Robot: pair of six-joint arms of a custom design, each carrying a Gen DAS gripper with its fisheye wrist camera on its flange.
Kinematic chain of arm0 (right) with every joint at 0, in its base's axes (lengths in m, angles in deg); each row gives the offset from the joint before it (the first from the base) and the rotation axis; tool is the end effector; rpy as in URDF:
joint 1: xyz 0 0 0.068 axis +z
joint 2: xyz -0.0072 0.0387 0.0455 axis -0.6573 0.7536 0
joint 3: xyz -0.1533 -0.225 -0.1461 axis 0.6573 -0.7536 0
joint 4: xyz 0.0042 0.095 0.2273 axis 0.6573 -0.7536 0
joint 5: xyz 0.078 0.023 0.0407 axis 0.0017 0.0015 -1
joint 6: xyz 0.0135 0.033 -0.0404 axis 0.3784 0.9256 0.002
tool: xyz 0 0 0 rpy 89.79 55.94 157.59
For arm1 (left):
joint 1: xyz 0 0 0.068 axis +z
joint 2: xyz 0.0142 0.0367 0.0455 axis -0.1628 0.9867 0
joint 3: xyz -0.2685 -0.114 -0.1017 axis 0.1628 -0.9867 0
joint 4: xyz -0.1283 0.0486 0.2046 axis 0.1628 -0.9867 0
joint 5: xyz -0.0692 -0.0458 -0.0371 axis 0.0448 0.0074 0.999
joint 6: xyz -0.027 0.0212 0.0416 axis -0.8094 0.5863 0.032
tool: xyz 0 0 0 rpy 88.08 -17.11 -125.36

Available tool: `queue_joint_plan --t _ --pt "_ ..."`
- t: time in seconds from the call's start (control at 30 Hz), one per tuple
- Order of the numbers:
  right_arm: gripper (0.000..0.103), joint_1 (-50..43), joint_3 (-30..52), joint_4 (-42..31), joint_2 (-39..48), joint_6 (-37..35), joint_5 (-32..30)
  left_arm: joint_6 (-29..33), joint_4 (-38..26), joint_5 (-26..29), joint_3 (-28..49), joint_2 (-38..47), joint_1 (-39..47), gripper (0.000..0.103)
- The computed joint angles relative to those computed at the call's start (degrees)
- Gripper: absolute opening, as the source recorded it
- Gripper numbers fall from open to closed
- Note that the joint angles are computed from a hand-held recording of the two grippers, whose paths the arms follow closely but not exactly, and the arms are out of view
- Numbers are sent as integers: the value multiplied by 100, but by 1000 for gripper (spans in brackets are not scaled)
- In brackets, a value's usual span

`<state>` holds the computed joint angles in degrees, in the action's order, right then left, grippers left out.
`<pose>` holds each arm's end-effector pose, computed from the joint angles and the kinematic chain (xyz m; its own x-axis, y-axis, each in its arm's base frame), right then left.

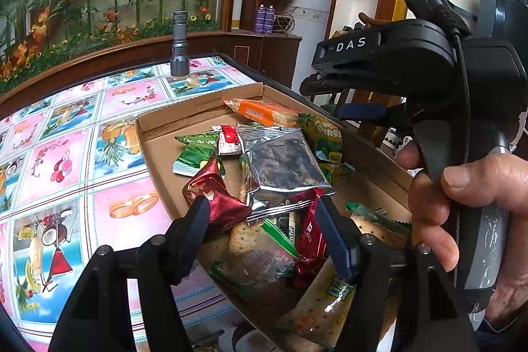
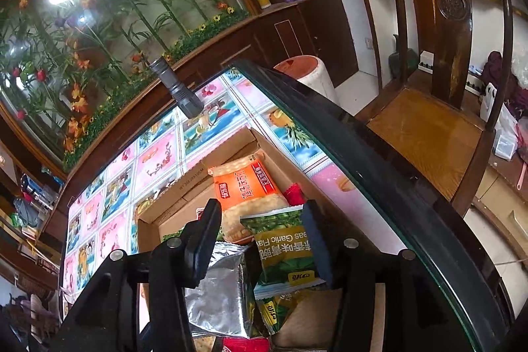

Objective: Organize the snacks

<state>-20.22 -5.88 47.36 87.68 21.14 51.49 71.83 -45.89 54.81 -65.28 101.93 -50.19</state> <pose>0.1548 0.0431 0.2147 -0.4256 0.6359 -0.6438 0.5237 0.7533 0.3978 0.1692 -0.1539 0.1750 -0.4788 0.3477 -0.8062 0.7233 0.6767 -0.1378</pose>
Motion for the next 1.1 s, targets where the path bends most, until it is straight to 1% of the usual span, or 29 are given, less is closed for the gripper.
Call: queue_joint_plan --t 0.13,0.17,0.27,0.3,0.4,0.43,0.5,0.63,0.73,0.8,0.87,0.9,0.97,1.0,1.1 --pt "56 58 67 -106 32 45 145 -37 -29 104 5 -31 123 77" --pt "56 108 97 -164 46 76 232 -57 -28 113 -11 -61 139 78" --pt "62 243 154 -298 -1 152 444 -57 -85 151 -65 -206 228 81" --pt "66 330 183 -367 7 203 603 -33 -79 157 -111 -263 260 83" --pt "68 512 244 -543 -4 338 986 75 14 48 -316 -495 382 93" --pt "68 577 216 -539 -65 402 1131 87 34 48 -350 -535 428 94" --pt "73 749 210 -626 -104 548 1508 125 -12 190 -369 -628 644 95" --pt "74 1049 179 -868 -244 892 1999 121 -140 494 -371 -714 1073 97" --pt "74 1380 203 -1215 -249 1325 2427 186 -294 627 -346 -710 1252 99" --pt "75 1727 216 -1609 -237 1840 2800 227 -351 653 -345 -706 1317 100" --pt "76 2243 302 -2335 -70 2736 3249 283 -365 630 -363 -689 1316 100" --pt "77 2596 388 -2963 151 3523 3475 333 -380 606 -377 -695 1312 101" --pt "78 3195 506 -4006 609 5028 3714 453 -361 501 -439 -720 1279 101" --pt "81 3557 560 -4608 889 5953 3763 506 -320 412 -481 -728 1234 101" --pt "82 4365 693 -5837 1613 7896 3658 689 -365 303 -538 -796 1199 101"
